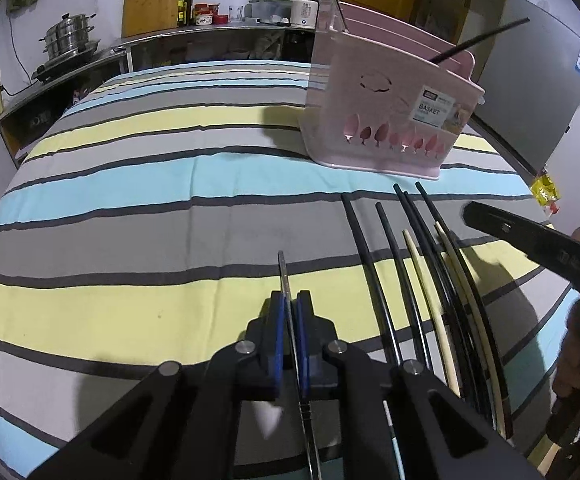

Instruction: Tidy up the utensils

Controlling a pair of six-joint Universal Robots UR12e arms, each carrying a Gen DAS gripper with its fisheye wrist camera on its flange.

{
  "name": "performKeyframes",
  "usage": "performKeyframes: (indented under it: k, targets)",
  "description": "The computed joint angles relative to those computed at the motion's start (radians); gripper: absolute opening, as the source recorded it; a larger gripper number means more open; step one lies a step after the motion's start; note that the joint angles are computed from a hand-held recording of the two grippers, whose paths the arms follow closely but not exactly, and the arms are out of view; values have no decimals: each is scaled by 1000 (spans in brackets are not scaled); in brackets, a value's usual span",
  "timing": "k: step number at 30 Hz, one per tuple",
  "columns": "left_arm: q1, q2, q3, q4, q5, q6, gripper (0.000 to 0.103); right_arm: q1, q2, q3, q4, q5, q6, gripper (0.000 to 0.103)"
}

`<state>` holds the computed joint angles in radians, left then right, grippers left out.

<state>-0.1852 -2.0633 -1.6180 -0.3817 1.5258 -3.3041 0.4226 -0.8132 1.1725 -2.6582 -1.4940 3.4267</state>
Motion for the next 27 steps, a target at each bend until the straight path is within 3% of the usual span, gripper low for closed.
performKeyframes:
  k: [8,17,22,27]
  targets:
    - [10,-5,1,15,-38,-21,9,-4,37,-62,89,-1,-6,13]
    - [20,-7,9,0,-64,-58,9,-25,-7,12,71,-17,25,12]
    - [10,-13,23,-20,-30,-61,9,-26,-3,-10,121,-15,30,13]
    - [-2,-23,52,-60,11,-30,9,-6,21,-67,190,-86,-19,12]
